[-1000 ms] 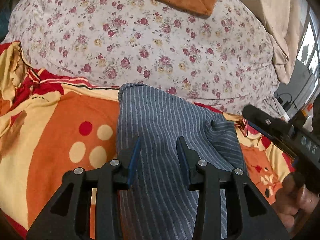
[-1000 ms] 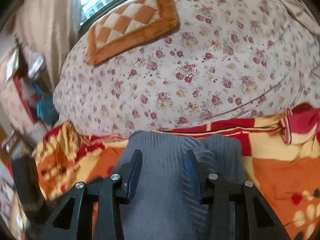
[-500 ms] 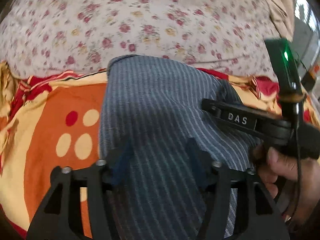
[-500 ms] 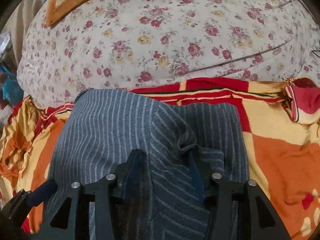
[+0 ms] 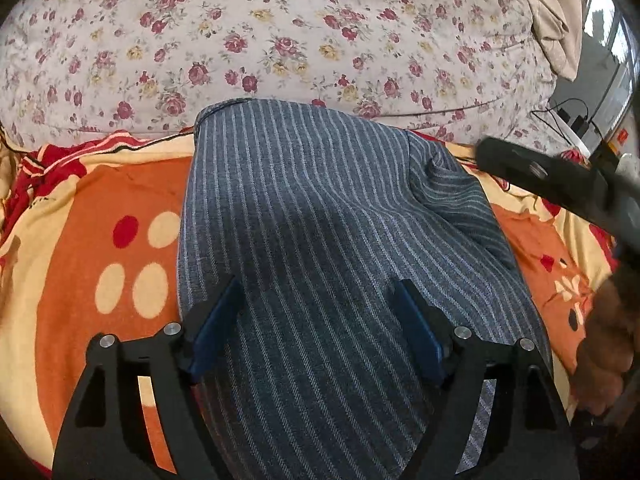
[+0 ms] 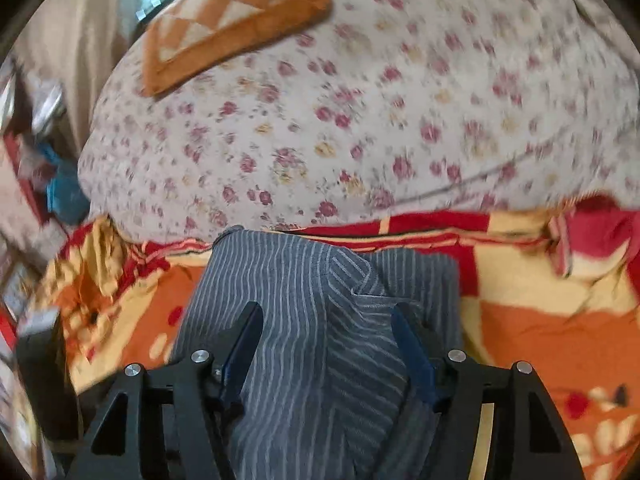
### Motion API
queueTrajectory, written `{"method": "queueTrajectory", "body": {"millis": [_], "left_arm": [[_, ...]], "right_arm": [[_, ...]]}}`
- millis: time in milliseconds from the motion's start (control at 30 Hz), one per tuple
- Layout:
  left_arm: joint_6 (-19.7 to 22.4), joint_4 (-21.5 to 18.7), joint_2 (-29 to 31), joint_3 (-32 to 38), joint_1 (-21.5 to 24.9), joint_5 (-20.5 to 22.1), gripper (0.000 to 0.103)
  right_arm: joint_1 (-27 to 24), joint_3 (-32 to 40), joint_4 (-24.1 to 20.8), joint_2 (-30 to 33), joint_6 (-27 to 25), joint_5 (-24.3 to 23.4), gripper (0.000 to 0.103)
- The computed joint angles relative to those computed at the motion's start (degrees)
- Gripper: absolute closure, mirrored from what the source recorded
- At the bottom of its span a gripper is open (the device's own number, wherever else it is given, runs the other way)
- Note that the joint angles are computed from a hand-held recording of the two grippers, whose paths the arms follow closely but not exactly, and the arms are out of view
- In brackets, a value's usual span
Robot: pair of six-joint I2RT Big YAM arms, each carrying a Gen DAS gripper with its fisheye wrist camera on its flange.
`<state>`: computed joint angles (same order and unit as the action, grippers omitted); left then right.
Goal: Fold large clothes
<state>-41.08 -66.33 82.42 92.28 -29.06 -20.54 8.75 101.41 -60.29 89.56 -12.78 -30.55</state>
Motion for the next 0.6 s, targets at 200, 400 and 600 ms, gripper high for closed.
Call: {"method": "queueTrajectory", "body": {"millis": [200, 400, 600], "left_arm": [[1.0, -1.4, 0.7, 0.8, -1.0, -2.4, 0.024], [1.2, -1.7, 1.1, 0.9, -1.0, -2.6, 0.024], [1.0, -1.5, 0.7, 0.7, -1.3, -3.2, 0.024]], "right_arm": [[-0.2, -1.3, -3.6, -1.7, -6.7, 5.8, 0.069], [0.0, -1.3, -11.8, 1.2, -13.2, 11.0, 0.070], [-2.9, -0.6, -11.6, -1.1, -10.0, 5.6, 0.070]]}}
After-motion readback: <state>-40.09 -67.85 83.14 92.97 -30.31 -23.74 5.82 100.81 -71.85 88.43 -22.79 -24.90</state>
